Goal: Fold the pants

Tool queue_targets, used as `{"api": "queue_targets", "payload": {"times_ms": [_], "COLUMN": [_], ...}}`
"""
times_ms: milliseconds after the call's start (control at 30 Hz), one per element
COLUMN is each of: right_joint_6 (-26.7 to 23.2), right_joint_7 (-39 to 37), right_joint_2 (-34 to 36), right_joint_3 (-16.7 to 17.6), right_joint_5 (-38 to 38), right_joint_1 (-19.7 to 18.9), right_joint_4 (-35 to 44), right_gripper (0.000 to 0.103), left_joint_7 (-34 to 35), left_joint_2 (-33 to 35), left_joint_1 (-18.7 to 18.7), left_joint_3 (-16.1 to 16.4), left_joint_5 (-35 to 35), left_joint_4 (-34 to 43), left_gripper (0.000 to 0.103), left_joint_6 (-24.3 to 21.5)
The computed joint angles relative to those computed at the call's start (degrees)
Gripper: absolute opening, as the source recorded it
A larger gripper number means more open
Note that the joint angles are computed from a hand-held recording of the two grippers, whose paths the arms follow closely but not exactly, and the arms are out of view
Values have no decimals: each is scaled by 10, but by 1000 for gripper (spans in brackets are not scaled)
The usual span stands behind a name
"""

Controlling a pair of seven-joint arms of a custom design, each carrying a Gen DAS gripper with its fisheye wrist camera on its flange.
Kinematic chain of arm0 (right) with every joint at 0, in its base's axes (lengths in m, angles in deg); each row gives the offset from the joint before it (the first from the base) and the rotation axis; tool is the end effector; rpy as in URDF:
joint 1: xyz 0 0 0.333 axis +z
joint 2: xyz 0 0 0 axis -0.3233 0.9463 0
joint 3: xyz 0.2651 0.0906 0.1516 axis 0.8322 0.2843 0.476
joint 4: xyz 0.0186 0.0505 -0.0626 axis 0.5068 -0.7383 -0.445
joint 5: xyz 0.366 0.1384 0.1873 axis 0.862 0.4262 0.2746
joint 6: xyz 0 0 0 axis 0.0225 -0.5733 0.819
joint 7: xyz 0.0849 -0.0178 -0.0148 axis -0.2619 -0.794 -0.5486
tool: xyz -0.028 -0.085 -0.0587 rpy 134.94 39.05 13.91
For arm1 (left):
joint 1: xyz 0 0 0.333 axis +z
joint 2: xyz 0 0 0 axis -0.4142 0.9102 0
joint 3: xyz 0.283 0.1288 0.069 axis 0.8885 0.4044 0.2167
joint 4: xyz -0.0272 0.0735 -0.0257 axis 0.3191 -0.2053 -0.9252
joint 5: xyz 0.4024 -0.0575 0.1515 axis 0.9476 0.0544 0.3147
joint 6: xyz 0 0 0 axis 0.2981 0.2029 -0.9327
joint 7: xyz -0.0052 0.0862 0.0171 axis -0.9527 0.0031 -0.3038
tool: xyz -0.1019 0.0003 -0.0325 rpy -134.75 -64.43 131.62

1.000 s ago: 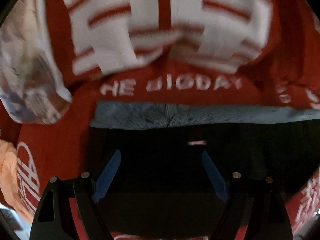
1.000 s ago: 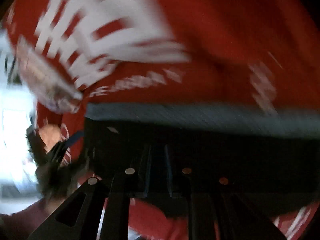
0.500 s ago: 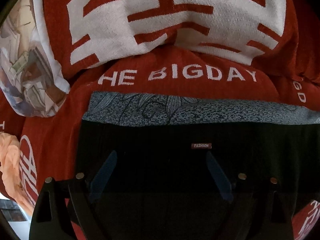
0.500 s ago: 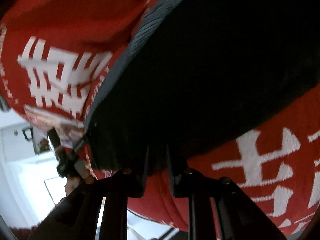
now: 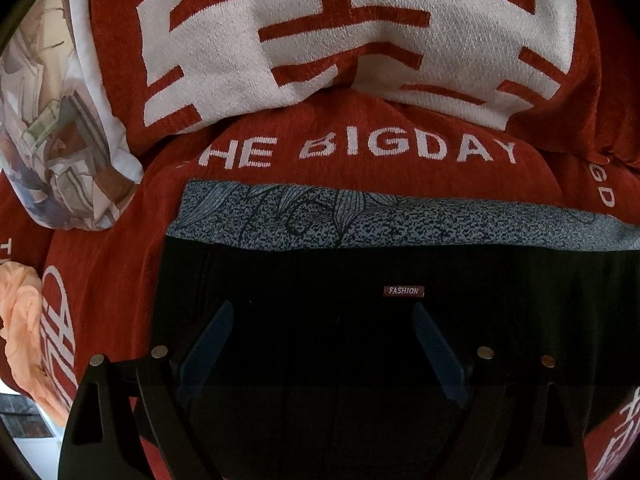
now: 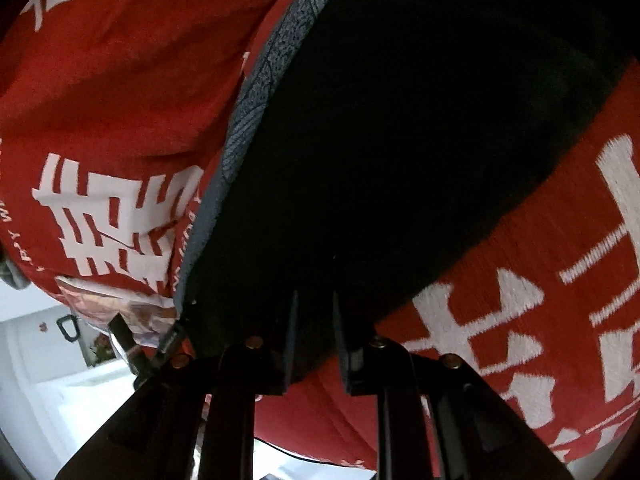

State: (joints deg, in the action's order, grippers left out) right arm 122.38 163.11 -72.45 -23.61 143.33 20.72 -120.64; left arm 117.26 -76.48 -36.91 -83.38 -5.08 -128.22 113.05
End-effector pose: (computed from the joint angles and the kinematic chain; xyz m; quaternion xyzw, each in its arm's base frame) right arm 0.4099 0.3577 0.4497 -0.3799 0.8257 0.2402 0.3409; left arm 0.5742 -0.2403 0.5069 -0.7020 0.6930 -0.0274 0.1618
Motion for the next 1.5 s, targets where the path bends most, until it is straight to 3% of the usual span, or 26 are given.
{"api": "queue_targets", "payload": {"times_ms": [100,200,300,400,467,500,533,567,633,767,933,1067,1200,1267,1367,1500], "right_joint_6": [-10,5,6,11,14,13,12,17,-1,9,-93,-142,-204,-176,-171,-146], "right_joint_7": [52,55,55,49,50,61,69,81,139,153,210,202,158,145,213,266], "right_joint_2": [-22,-26,-19,-23,-24,-23,-23,-28,-39,-78,-143,-128,-107,-151,-252,-312], "right_joint_3": [12,0,-12,-17,-20,-17,-15,-8,8,-16,-1,-11,-46,-52,-26,-58], "right_joint_5": [-59,-62,-68,-56,-52,-63,-76,-100,-168,-149,-315,-417,-383,-341,-402,-436], "right_joint_1": [-11,0,1,6,9,4,-1,-7,-27,11,-50,-89,-81,-76,-134,-187], "right_joint_4": [-21,-31,-26,-31,-32,-31,-31,-34,-45,-97,-98,-58,-57,-103,-174,-234], "right_gripper": [24,25,25,25,17,7,7,7,6,5,9,9,12,12,12,26], "left_joint_7": [2,2,-4,9,35,47,54,48,28,40,58,36,24,25,25,4], "left_joint_2": [0,-2,0,-32,-35,-31,-25,-11,-13,-17,-7,4,14,16,63,152], "left_joint_1": [1,1,-1,-6,-14,-21,-26,-34,-48,-56,-58,-66,-82,-88,-107,-151], "left_joint_3": [1,1,-2,-8,-16,-22,-27,-34,-40,-37,-35,-39,-44,-47,-55,-53], "left_joint_5": [1,2,-15,-70,-112,-126,-129,-114,-56,-54,-64,-71,-70,-78,-86,-83], "left_joint_4": [-1,-4,18,0,-4,-7,-8,-5,-21,-26,1,21,54,69,131,231], "left_gripper": [92,92,92,92,92,92,92,92,96,97,97,97,97,97,97,97], "left_joint_6": [3,5,-32,-1,2,4,-4,-23,-12,-9,-43,-62,-82,-76,-70,-73]}}
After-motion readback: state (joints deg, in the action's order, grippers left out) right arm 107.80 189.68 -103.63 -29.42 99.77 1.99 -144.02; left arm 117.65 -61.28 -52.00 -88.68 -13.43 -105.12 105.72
